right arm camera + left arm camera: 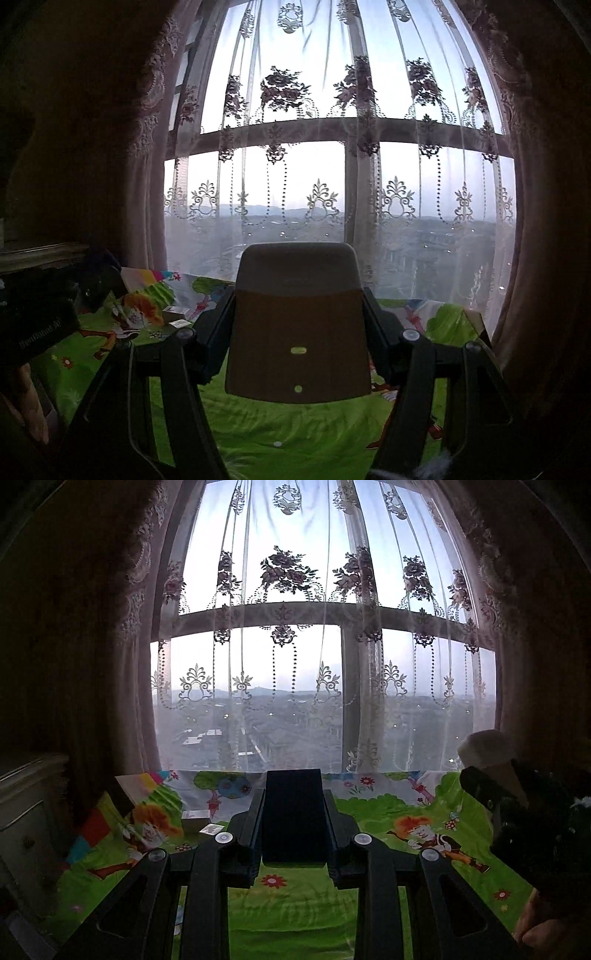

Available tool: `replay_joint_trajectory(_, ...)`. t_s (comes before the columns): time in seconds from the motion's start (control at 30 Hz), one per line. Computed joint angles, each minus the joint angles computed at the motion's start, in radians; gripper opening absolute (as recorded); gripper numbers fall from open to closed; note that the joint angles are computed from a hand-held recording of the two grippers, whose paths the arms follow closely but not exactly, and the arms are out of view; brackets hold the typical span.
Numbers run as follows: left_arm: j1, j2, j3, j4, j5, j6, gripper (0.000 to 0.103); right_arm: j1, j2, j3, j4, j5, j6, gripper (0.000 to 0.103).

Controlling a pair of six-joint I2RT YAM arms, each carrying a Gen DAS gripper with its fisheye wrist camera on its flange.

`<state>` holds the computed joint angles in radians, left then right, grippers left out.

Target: Organize rigid objects

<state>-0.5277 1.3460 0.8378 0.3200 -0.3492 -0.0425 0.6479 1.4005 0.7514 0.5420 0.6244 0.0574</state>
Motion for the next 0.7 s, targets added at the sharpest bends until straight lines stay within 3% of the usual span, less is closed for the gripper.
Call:
replay_joint_trajectory(0.17,0.031,-0.083,-0.046,-0.045,-0.003,-0.017,0.029,0.041,-0.004,0.027,-0.028,-0.032,-0.012,0.067)
replay_joint_trajectory(0.43,0.136,-0.262,-0.089,-0.273,0.030,-0.093,0.029,0.115,0.049,0.145,-0.149,-0.185,-0.020,0.067)
replay_joint_trajectory(0.7,0.278,-0.483,-0.157,-0.388,0.043,-0.093,0.029,0.214,0.147,0.285,-0.183,-0.257,-0.078,0.067)
